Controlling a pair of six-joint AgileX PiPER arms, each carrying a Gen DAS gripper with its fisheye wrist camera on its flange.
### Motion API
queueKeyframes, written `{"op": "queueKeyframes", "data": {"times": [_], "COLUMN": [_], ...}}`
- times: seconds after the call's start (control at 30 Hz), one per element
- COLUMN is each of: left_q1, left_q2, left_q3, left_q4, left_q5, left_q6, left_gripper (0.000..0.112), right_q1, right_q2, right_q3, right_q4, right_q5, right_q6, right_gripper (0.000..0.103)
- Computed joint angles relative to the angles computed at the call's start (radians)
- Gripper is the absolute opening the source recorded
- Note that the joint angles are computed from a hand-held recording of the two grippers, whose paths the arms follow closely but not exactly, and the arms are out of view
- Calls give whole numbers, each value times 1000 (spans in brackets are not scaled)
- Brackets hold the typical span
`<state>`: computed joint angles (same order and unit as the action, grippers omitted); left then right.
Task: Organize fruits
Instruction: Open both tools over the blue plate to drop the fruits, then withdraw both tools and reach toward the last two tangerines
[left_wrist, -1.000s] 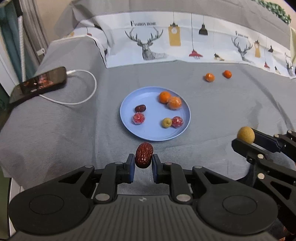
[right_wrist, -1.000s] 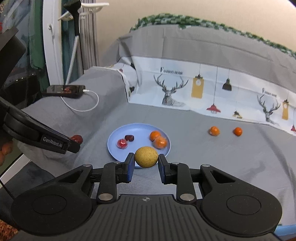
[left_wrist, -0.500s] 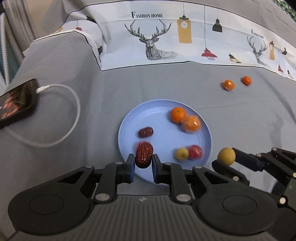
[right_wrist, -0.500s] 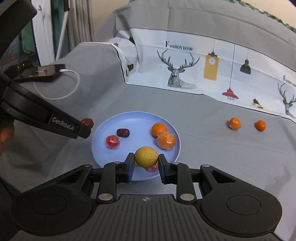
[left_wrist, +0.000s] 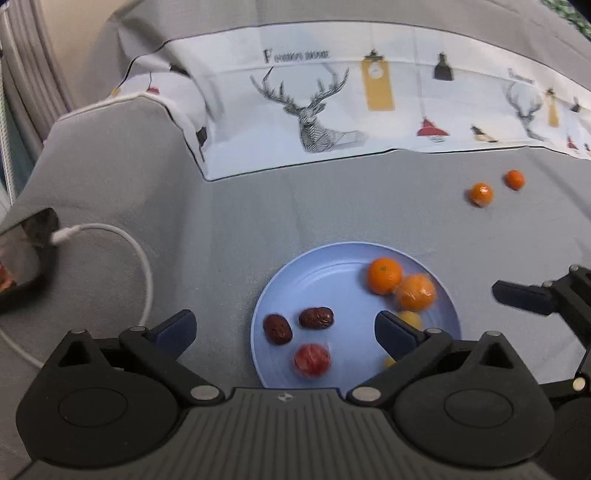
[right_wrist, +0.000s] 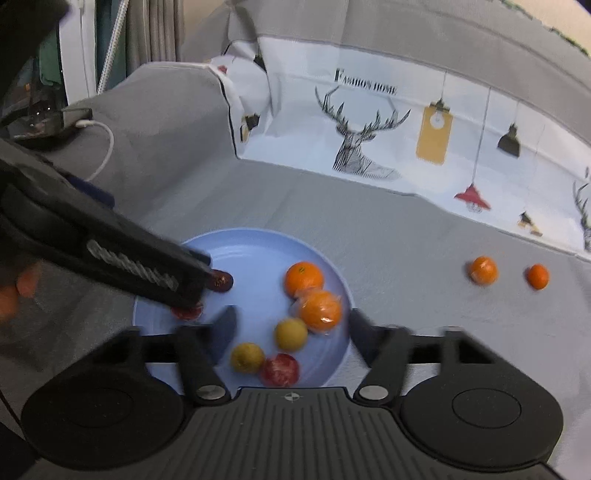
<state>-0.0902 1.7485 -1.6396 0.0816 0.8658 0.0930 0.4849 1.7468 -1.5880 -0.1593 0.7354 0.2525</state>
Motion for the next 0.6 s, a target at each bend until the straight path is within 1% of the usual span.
{"op": "queueKeyframes", "data": {"times": [0.07, 0.17, 0.23, 0.33, 0.4, 0.43, 0.53, 0.6], "left_q1": [-3, 1, -5, -15, -12, -22, -49, -71], "left_q2": [-38, -133, -216, -335, -399, -423, -492, -555], "left_q3": [26, 115, 191, 289, 347, 367, 392, 410], "left_q4": [14, 5, 23, 38, 29, 47, 55, 66], "left_q5": [46, 97, 129, 191, 210, 219, 259, 247], "left_q6": [-14, -10, -35, -62, -56, -78, -99, -114], "left_gripper": [103, 103, 103, 103, 103, 103, 103, 103], "right_q1": [4, 33, 73, 157, 217, 252, 327, 372], "right_q2": [-50, -144, -207, -312, -367, -387, -438, -489], "right_q3": [39, 104, 143, 196, 219, 225, 223, 238], "right_q4": [13, 15, -9, -71, -139, -190, -326, -390], "right_q5": [20, 99, 153, 222, 250, 264, 292, 300], "right_q6": [-19, 13, 65, 157, 247, 289, 379, 445], "right_gripper": [84, 95, 96, 102, 102, 102, 102, 102]}}
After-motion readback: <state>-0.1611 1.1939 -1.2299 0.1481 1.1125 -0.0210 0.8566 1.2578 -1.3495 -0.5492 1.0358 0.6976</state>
